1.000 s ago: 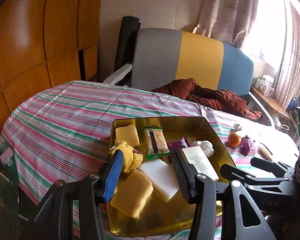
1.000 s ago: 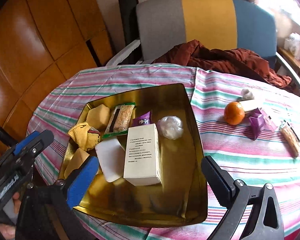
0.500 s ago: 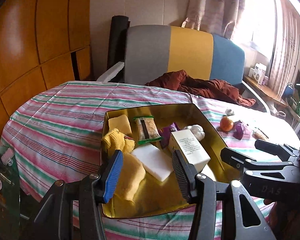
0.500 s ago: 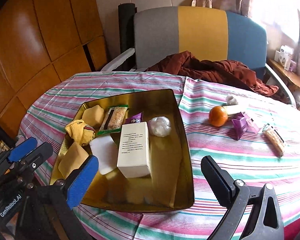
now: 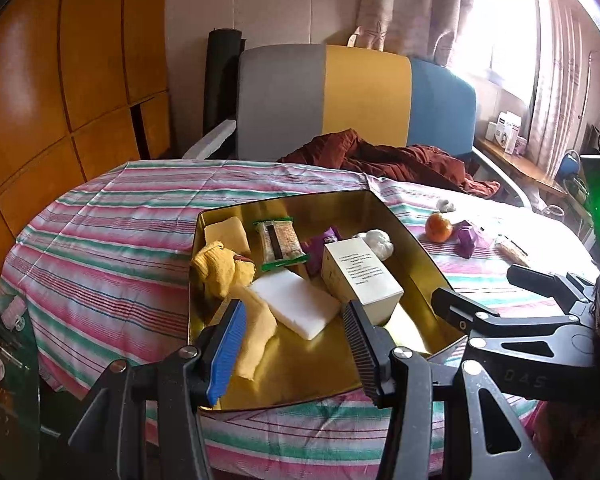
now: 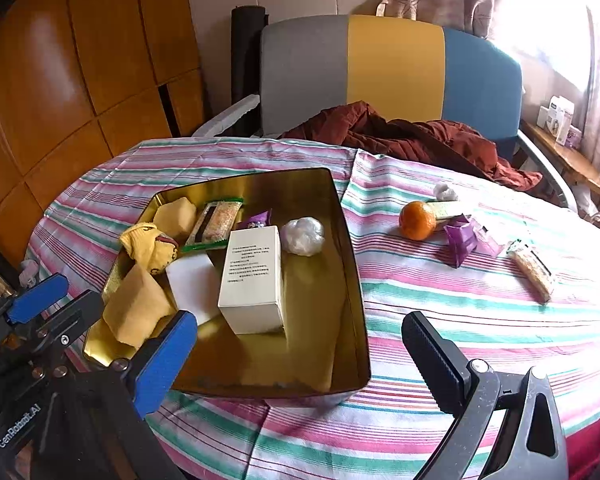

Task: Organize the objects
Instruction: 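Move the left gripper toward the orange while the right reaches the pink roller case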

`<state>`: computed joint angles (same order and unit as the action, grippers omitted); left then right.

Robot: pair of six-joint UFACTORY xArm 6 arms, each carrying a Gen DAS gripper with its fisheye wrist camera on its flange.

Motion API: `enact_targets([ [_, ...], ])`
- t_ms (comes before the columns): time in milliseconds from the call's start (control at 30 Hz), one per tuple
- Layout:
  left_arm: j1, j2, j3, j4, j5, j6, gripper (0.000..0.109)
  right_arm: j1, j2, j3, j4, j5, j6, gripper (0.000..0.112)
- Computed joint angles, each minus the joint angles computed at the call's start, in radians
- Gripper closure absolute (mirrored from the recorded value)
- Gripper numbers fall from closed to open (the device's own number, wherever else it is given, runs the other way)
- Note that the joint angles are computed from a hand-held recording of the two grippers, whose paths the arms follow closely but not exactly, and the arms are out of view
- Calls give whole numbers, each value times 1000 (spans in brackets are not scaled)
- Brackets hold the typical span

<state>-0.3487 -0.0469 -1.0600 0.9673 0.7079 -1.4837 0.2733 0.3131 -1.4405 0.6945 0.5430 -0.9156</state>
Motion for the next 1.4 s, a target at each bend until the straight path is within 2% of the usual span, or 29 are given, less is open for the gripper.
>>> enact_targets([
  [400, -31, -10, 0, 29, -9, -2, 57, -13, -53, 71, 1, -65, -17, 10],
  [700, -3, 52, -41, -33, -76, 65, 57, -63, 1, 19, -76, -52, 82, 10],
  [1100, 21, 249, -252, -226, -146, 340, 57, -191, 228, -263, -289, 46, 363, 10],
  [1267, 33, 355, -389, -348, -160, 501, 57, -225, 334, -430, -346, 118, 426, 10],
  [1400, 42, 452, -520, -471, -153, 646, 57, -248, 438, -611, -352, 225, 465, 10],
])
